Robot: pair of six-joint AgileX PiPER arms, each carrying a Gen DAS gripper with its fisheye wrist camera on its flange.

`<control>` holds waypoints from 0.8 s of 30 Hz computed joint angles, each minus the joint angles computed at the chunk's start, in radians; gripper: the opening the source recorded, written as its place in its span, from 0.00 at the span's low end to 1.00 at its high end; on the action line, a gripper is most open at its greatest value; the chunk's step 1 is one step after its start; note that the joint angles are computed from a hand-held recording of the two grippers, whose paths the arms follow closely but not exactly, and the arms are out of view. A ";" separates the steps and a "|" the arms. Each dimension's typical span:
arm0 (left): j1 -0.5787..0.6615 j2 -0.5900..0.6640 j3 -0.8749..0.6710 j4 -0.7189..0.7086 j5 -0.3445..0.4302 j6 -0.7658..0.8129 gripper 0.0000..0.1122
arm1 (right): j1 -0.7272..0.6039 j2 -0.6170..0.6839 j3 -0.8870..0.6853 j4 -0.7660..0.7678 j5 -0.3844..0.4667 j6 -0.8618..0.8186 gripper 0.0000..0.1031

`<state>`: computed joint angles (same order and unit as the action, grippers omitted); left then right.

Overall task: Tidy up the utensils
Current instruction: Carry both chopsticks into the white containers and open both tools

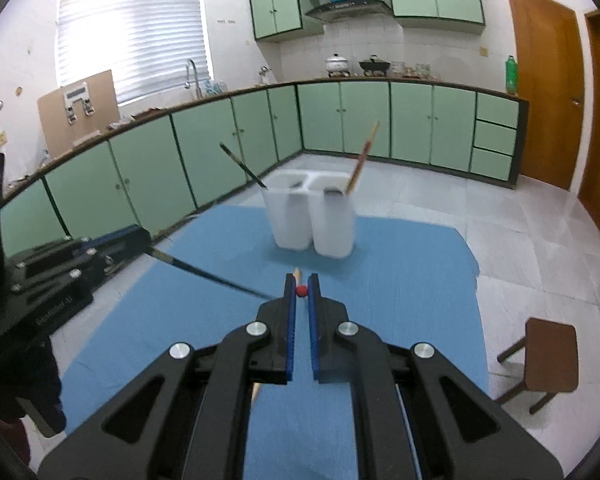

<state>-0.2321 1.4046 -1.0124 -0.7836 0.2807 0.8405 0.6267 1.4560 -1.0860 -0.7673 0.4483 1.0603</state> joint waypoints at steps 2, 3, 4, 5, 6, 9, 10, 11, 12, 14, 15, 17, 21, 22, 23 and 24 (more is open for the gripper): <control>-0.001 0.012 -0.028 0.001 0.011 0.003 0.06 | -0.028 0.012 -0.054 0.108 -0.007 -0.142 0.05; 0.003 0.017 -0.040 -0.009 0.020 0.015 0.06 | -0.039 0.021 -0.083 0.160 -0.007 -0.212 0.05; 0.009 0.031 -0.064 -0.023 0.037 0.030 0.06 | -0.044 0.025 -0.103 0.192 -0.002 -0.255 0.05; 0.014 0.037 -0.075 -0.034 0.046 0.043 0.05 | -0.054 0.032 -0.128 0.234 0.000 -0.313 0.05; 0.014 0.044 -0.091 -0.037 0.054 0.048 0.05 | -0.065 0.043 -0.158 0.287 0.002 -0.382 0.05; 0.011 0.058 -0.128 -0.021 0.068 0.044 0.05 | -0.089 0.063 -0.227 0.397 0.021 -0.524 0.05; 0.016 0.063 -0.137 -0.029 0.075 0.056 0.05 | -0.095 0.066 -0.242 0.415 0.026 -0.552 0.05; 0.016 0.069 -0.149 -0.033 0.081 0.062 0.05 | -0.100 0.071 -0.264 0.428 0.033 -0.579 0.05; 0.018 0.075 -0.159 -0.035 0.084 0.066 0.05 | -0.104 0.073 -0.278 0.434 0.038 -0.594 0.05; 0.021 0.089 -0.189 -0.030 0.091 0.067 0.05 | -0.120 0.085 -0.326 0.470 0.053 -0.648 0.05; 0.021 0.096 -0.204 -0.027 0.094 0.062 0.05 | -0.133 0.094 -0.359 0.504 0.061 -0.690 0.05; 0.027 0.115 -0.247 -0.029 0.108 0.059 0.05 | -0.152 0.109 -0.411 0.531 0.074 -0.734 0.05; 0.024 0.176 -0.396 0.006 0.126 0.014 0.05 | -0.199 0.170 -0.560 0.565 0.097 -0.794 0.05; 0.020 0.198 -0.446 0.033 0.129 -0.016 0.05 | -0.216 0.190 -0.602 0.595 0.103 -0.819 0.05; 0.017 0.215 -0.484 0.051 0.135 -0.036 0.05 | -0.232 0.210 -0.644 0.619 0.108 -0.834 0.05; 0.015 0.242 -0.541 0.072 0.146 -0.063 0.05 | -0.248 0.242 -0.707 0.633 0.116 -0.841 0.05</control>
<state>-0.2174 1.6464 -1.5537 -0.7113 0.4263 0.7771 0.3789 1.6976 -1.7928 -0.1341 0.5646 0.2193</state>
